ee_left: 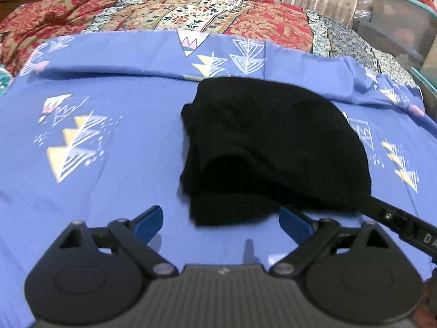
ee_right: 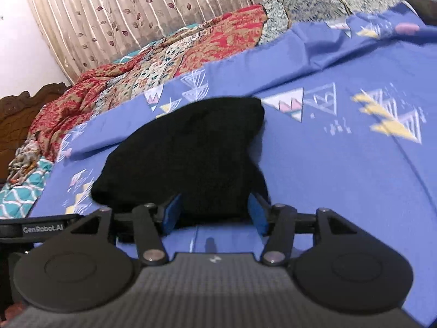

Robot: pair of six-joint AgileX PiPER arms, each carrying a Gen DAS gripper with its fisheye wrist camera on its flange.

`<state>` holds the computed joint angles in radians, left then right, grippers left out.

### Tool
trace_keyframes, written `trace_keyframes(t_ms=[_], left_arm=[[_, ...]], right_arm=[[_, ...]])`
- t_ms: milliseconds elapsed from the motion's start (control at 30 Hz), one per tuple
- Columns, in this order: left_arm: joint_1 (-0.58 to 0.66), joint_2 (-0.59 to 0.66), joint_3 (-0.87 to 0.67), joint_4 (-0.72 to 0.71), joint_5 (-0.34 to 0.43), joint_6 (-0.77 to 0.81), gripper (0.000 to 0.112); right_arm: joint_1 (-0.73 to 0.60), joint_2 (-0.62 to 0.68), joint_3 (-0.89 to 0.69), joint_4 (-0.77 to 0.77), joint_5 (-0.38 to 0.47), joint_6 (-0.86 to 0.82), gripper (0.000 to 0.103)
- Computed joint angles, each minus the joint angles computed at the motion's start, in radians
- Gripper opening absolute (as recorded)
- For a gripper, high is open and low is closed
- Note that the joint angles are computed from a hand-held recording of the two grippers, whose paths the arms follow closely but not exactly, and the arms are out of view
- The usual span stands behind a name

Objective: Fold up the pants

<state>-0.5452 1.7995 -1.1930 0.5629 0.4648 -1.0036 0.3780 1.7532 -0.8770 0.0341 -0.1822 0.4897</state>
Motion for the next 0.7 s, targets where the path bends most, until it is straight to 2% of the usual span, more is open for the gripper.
trace_keyframes(t_ms=[233,333,500,567,633,700], left_arm=[[-0.113,-0.081,0.117,0.109,0.082,-0.174,0.096],[-0.153,-0.099,0.147,0.103,0.120,-0.198,0.096],[-0.200,-0.106,0.180,0.081,0.166,-0.221,0.097],[-0.212,-0.106,0.190,0.075,0.179,-0.231,0.097],[-0.220,-0.104,0.195,0.064,0.194,-0.232,0.097],[-0.219,-0.105,0.199,0.047,0.202,-0.221,0.097]], right_arm=[[0.072,-0.125,0.166,0.240,-0.003,-0.191,0.065],[0.086,-0.171,0.223,0.259,0.022,-0.176,0.070],[0.115,-0.236,0.289,0.455,0.065,-0.334,0.077],[0.114,-0.244,0.301,0.489,0.087,-0.339,0.079],[0.110,-0.246,0.305,0.437,0.107,-0.256,0.079],[0.117,-0.241,0.305,0.456,0.110,-0.258,0.079]])
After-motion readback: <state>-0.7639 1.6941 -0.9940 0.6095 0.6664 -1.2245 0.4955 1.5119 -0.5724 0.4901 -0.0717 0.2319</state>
